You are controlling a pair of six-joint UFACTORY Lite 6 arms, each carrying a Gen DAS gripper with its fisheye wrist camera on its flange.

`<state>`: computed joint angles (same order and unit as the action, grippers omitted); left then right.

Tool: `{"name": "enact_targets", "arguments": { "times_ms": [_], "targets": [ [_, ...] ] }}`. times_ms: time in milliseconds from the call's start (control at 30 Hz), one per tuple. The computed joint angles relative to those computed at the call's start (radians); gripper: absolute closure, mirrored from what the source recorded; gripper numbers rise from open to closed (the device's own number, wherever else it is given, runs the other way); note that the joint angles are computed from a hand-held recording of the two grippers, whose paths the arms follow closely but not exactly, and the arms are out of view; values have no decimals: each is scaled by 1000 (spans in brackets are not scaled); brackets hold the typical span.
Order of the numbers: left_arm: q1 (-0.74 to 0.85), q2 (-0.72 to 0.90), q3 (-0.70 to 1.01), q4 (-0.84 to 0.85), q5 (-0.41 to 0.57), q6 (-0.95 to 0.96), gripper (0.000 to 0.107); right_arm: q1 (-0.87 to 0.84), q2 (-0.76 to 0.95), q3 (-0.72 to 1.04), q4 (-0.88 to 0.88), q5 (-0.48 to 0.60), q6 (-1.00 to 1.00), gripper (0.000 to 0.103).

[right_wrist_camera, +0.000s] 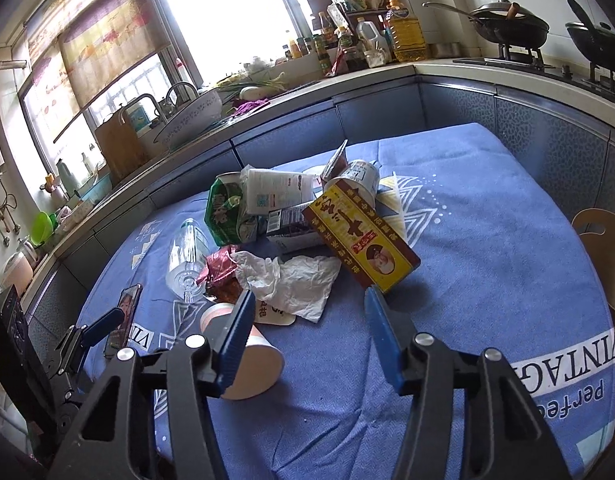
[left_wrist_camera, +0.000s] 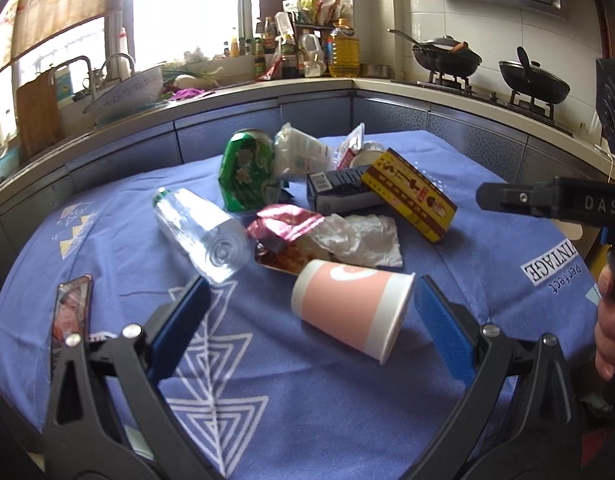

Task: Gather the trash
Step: 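Close the left gripper on the pink paper cup while the right gripper grasps the white tissue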

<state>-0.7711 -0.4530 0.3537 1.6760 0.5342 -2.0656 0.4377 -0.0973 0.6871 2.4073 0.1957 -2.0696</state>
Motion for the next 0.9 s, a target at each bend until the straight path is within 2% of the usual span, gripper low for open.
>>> {"name": "enact_targets", "arguments": {
  "times_ms": [67, 233, 467, 633, 733, 900],
  "targets": [
    [-5, 24, -1, 35, -20, -35, 10, -7, 20, 4, -42, 10, 45, 48],
    [-29, 124, 33, 101, -30, -70, 29, -34, 51, 7, -103, 30, 112, 48],
    [-24, 185, 50, 142, -33, -108, 30, -47, 65, 7, -131, 41, 137, 48],
    [15, 159, 36, 203, -83, -156, 30, -59, 115, 31, -206, 69, 211, 48],
    [27, 179, 46, 212, -87, -165, 31, -63, 150, 50, -239, 79, 238, 52],
    [49, 237, 72, 242, -120, -178, 51, -90, 296, 173, -443, 129, 422, 65]
  ]
}}
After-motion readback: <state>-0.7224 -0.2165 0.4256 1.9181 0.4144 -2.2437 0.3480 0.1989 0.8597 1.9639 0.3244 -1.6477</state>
